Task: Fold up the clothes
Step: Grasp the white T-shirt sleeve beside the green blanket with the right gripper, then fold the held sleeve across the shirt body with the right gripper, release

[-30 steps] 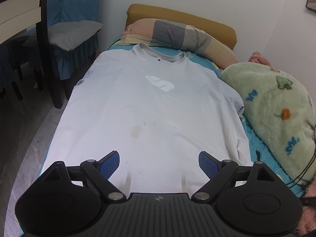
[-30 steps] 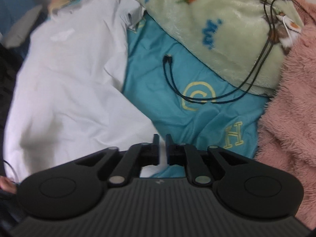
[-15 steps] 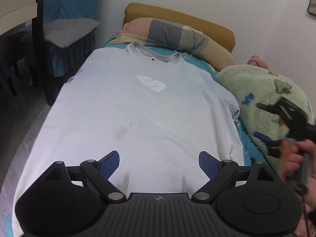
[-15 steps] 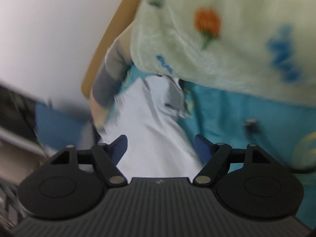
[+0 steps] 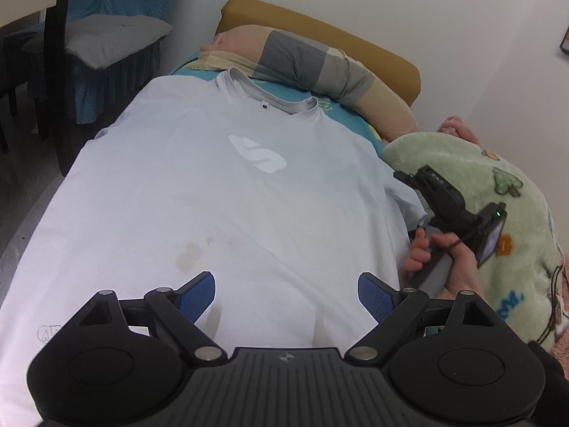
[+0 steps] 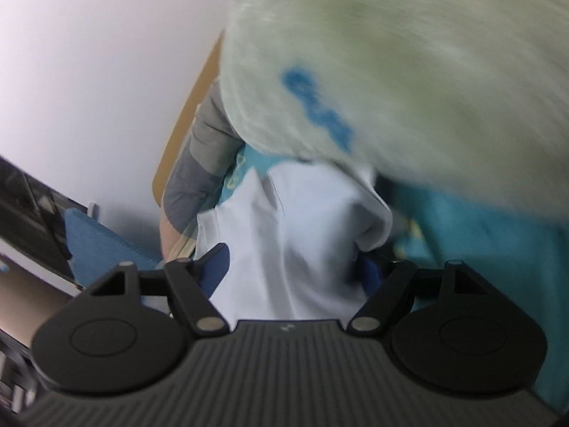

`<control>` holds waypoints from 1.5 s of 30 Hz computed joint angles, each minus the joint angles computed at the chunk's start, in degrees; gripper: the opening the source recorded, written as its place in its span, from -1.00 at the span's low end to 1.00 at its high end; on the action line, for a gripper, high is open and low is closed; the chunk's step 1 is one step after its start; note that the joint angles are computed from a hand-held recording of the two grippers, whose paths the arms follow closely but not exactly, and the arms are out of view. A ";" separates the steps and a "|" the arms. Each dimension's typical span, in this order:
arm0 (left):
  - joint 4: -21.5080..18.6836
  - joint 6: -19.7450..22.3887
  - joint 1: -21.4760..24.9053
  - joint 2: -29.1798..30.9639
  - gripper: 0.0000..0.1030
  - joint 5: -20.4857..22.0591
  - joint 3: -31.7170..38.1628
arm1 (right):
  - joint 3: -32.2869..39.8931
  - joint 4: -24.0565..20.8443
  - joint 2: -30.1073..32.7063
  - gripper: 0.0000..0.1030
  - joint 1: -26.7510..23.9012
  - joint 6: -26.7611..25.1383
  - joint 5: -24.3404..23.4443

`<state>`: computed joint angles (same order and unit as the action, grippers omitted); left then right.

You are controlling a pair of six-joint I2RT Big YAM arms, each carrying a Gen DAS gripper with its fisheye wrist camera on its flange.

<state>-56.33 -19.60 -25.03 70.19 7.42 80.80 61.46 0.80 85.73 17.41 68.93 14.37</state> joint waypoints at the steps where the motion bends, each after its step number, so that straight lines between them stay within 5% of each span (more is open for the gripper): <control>1: 0.14 0.13 0.03 0.22 0.73 -0.02 -0.02 | 1.03 0.28 1.21 0.51 -0.34 -1.21 0.34; 6: 0.84 0.16 0.08 1.48 0.73 0.05 0.56 | 9.93 -5.29 7.39 0.33 -0.68 -10.86 3.25; 8: 0.81 0.36 0.08 1.74 0.73 -0.60 0.91 | 14.27 -9.85 9.10 0.03 -0.79 -12.80 3.41; 10: 0.80 0.26 0.24 1.92 0.73 -0.95 1.19 | 17.96 -13.84 10.09 -0.59 -0.93 -13.81 3.74; 11: 0.98 -0.05 0.49 1.86 0.73 -0.88 1.30 | 19.87 -15.84 10.64 -0.64 -1.00 -14.32 3.92; 16: 1.96 0.21 1.83 0.08 0.73 -2.68 1.75 | 30.55 -28.46 12.00 -0.70 1.57 -24.72 15.11; 22: 1.28 1.08 6.09 -2.98 0.73 -5.14 1.83 | 42.57 -35.99 15.61 -0.70 8.07 -48.30 30.11; 27: 0.29 0.27 11.70 -4.75 0.73 -5.06 0.68 | 57.92 -41.17 26.15 -0.70 15.08 -63.23 36.53; 33: -0.04 -0.01 16.22 -3.43 0.73 -5.05 -0.13 | 83.50 -55.26 45.19 -0.67 19.29 -64.66 35.54; 35: 0.70 0.39 17.02 -2.61 0.73 -4.67 -0.55 | 93.67 -60.93 51.67 -0.61 19.50 -62.42 32.56; 36: 0.43 0.31 17.11 -1.81 0.73 -4.94 -0.25 | 96.08 -61.66 53.21 -0.41 19.33 -61.31 30.24; 39: -0.04 -0.16 17.40 0.07 0.73 -4.01 0.36 | 91.30 -56.83 50.82 0.76 18.50 -58.40 22.01; 43: 0.37 0.31 16.90 0.81 0.73 -3.14 0.44 | 82.34 -50.86 44.91 0.79 17.46 -54.08 12.54; 45: 0.41 0.69 16.45 0.63 0.73 -3.26 0.35 | 75.66 -47.93 39.92 0.79 17.54 -52.13 12.44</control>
<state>-55.92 -18.91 -8.58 70.82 4.15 81.15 137.12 -47.12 125.65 34.95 16.81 26.81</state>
